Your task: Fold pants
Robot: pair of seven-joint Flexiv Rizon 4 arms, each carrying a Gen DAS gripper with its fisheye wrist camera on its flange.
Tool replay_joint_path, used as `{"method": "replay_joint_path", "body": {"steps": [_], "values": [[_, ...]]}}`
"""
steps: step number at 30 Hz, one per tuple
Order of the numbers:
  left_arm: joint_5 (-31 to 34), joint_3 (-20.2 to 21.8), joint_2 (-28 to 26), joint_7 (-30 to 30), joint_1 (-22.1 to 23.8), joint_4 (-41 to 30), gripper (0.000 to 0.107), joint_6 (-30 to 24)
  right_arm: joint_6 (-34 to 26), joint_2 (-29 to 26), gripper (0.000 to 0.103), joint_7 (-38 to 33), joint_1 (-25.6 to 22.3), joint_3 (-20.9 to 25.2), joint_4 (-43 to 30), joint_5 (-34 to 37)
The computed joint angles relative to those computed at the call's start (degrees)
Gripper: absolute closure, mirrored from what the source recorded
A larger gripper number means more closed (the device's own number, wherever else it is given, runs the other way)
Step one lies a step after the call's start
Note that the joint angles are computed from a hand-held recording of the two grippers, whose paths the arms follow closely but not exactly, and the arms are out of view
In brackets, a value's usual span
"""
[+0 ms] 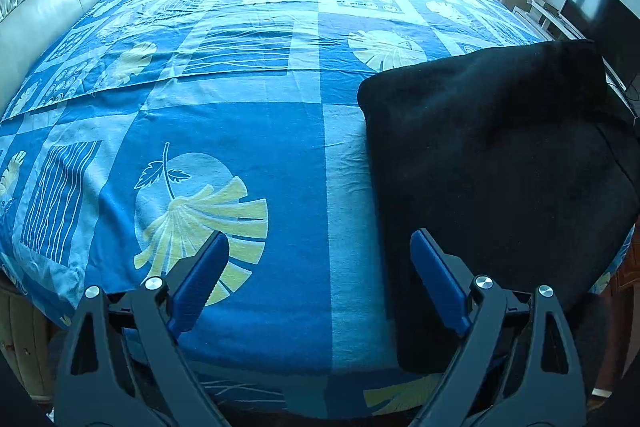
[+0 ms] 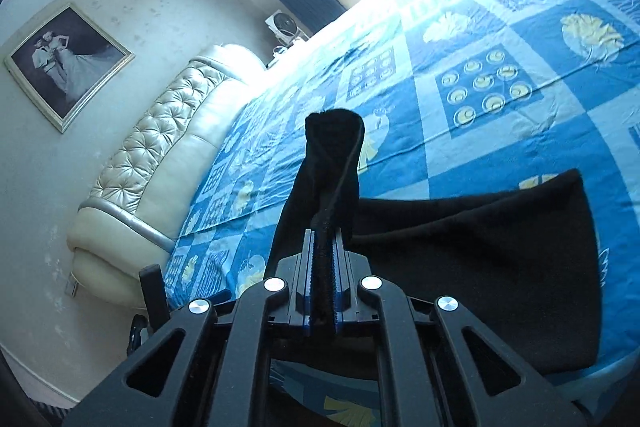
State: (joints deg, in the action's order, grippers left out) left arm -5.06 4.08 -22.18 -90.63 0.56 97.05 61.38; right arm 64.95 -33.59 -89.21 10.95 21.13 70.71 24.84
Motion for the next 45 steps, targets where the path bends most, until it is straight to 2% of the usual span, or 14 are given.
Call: {"method": "replay_joint_path", "body": {"steps": [4, 7, 9, 11, 12, 13, 20, 24, 27, 31, 36, 38, 41, 45], "values": [[-0.04, -0.72, -0.46, 0.44, -0.60, -0.40, 0.015, 0.77, 1.38, 3.07, 0.102, 3.01, -2.07, -3.21, 4.39, -0.56], [0.80, -0.41, -1.21, 0.06, -1.45, -1.42, 0.015, 0.78, -2.06, 1.86, 0.101, 0.30, -7.57, 1.26, 4.54, 5.51], [0.84, -0.42, -1.35, 0.21, -1.48, -1.76, 0.015, 0.71, -5.45, 0.74, 0.097, 0.23, -7.26, 1.59, 4.02, 6.89], [0.90, -0.14, -1.27, -0.42, -1.60, -1.74, 0.015, 0.65, -10.24, -1.40, 0.077, -0.30, -7.01, 2.03, 1.67, 8.03], [1.23, 0.18, -1.20, -0.92, -1.76, -1.74, 0.015, 0.51, -11.99, -2.59, 0.062, 0.45, -6.22, 1.32, 0.37, 7.87], [1.41, 0.29, -1.12, -0.88, -1.64, -1.64, 0.015, 0.36, -13.66, -3.67, 0.056, 1.23, -5.53, 0.75, -0.84, 7.69], [1.49, 0.84, -0.35, -1.00, -0.26, 0.58, 0.015, 0.16, -27.48, -13.50, 0.056, 4.82, -3.21, -0.48, -14.61, 7.45], [0.06, 0.53, -0.59, -1.01, 0.89, 0.63, 0.015, -1.65, -32.39, -16.91, 0.056, 3.20, -1.08, -0.29, -20.49, 7.31], [-0.72, 0.38, -0.61, -1.08, 1.37, 0.94, 0.015, -2.10, -33.18, -17.41, 0.088, 2.08, 0.91, -0.88, -22.17, 6.39], [-0.80, 0.43, -0.56, -1.13, 1.67, 1.23, 0.015, -2.42, -28.92, -13.67, 0.091, -1.09, 1.94, -1.28, -19.41, 5.95], [-1.98, -0.06, -0.29, -0.59, 2.25, 1.71, 0.015, -1.93, -19.90, -5.44, 0.093, -6.08, -0.37, -0.78, -12.35, 8.12], [-2.84, -0.52, -0.13, -0.01, 2.43, 1.96, 0.015, -1.33, -18.03, -2.74, 0.093, -6.96, -1.57, -1.19, -9.51, 8.39], [-4.29, -1.46, -0.25, 1.14, 2.40, 2.01, 0.015, -0.59, -15.55, -0.69, 0.093, -3.07, -1.46, -4.66, -4.39, 5.50], [-4.29, -1.95, -1.19, 2.18, 1.21, 1.02, 0.015, -0.93, -16.83, -3.26, 0.093, 3.87, -2.24, -7.21, -0.98, 1.55]]}}
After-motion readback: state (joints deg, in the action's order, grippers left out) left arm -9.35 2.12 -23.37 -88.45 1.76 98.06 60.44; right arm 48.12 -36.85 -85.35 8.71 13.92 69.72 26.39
